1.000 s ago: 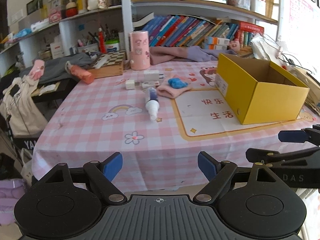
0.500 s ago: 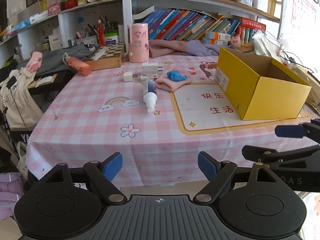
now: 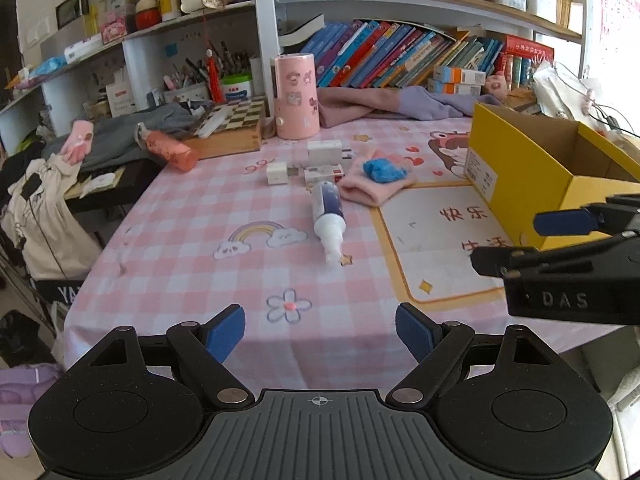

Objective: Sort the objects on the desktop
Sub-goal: 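Grasp the white-and-blue glue tube with the left tool while the right tool approaches the pink glove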

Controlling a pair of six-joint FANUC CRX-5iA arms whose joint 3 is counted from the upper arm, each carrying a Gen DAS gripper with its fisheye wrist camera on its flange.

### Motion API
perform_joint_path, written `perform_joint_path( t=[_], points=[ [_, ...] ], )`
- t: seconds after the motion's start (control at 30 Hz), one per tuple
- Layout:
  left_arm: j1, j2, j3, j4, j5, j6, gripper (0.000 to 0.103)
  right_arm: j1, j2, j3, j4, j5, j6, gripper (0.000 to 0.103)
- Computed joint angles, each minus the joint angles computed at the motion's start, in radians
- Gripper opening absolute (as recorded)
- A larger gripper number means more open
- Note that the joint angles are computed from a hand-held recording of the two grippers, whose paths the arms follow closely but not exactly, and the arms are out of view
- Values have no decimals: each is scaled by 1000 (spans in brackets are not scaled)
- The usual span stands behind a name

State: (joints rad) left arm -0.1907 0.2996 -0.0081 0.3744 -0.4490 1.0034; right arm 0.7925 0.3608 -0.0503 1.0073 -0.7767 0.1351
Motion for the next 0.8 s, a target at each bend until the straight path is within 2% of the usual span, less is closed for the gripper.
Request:
perform_joint_path(
  t=[0.3, 0.63, 0.8],
  points=[
    [-8, 97, 139, -36, -30, 59, 85, -65, 62, 81, 4, 85, 73, 65],
    [-19, 192, 285, -121, -106, 133, 83, -109, 118, 171, -60, 106, 150, 65],
    [-24, 250, 357, -127, -134, 147, 75, -124, 145, 216, -102, 111, 200, 65]
  ],
)
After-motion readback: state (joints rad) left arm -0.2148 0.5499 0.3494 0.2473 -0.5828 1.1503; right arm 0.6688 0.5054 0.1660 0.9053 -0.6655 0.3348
